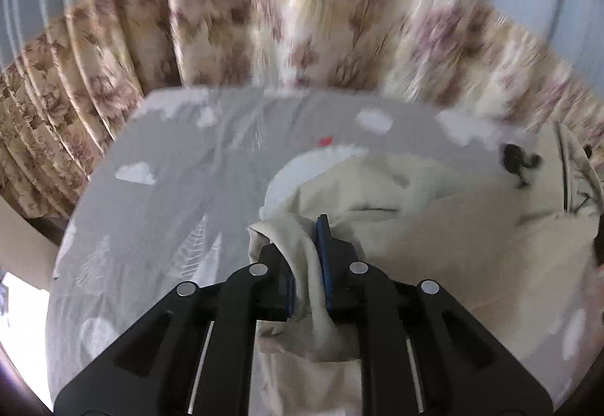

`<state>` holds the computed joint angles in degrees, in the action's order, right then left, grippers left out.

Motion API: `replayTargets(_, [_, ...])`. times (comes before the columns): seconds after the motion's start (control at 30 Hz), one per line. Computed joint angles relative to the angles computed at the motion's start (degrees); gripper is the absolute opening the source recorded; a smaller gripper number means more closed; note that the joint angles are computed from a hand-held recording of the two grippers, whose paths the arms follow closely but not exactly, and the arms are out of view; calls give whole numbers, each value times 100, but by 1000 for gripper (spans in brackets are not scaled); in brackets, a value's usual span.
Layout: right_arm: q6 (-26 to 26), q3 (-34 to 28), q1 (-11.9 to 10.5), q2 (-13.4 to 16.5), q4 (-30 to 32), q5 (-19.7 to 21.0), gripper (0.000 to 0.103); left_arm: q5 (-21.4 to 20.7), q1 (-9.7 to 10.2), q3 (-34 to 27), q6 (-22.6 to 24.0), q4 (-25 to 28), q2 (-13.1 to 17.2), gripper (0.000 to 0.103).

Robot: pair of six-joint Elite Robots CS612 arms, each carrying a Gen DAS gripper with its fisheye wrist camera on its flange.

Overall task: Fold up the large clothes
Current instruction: 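Lift the hem with both grippers and fold it up over the jacket body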

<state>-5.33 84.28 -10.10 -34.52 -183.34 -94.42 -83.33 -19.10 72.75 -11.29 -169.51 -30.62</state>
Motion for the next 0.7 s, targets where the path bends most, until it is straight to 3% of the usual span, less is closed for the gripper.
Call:
replayTargets(0.07, [95, -263, 1, 189, 487, 3, 14, 172, -37, -243, 95, 304, 168, 13])
replayTargets(0.13, [302, -353, -64, 269, 778, 301, 18, 243, -54, -312, 151, 346, 236, 14])
replayTargets(0.23, [472, -207, -159, 216, 680, 706, 34, 139, -37, -337, 224, 440, 210, 16])
replayTargets(0.3, [817, 53, -288, 86, 134, 1386, 77, -129, 12, -308, 222, 418, 143, 26])
replayTargets(0.33, [998, 184, -341, 28, -234, 1662, 81, -283, 37, -251, 166, 307, 96, 35])
replayTargets(0.4, [1189, 326, -400, -71, -609, 1997, 82, -413, 64, -73, 27, -174, -18, 70])
replayTargets(0.43, [1240, 395, -413, -124, -753, 2075, 82, -203, 32, 31, 5, -488, -63, 100])
replayTargets(0.5, [1233, 536, -404, -209, -1083, 2124, 82, 327, -65, 318, 216, -1358, -177, 100])
replayTargets(0.6, [919, 763, -346, -300, -1437, 2121, 82, 116, -57, 606, 323, -1666, -343, 100])
replayTargets(0.7, [243, 921, -207, -318, -1562, 1768, 82, -118, -34, 884, 353, -1781, -398, 100])
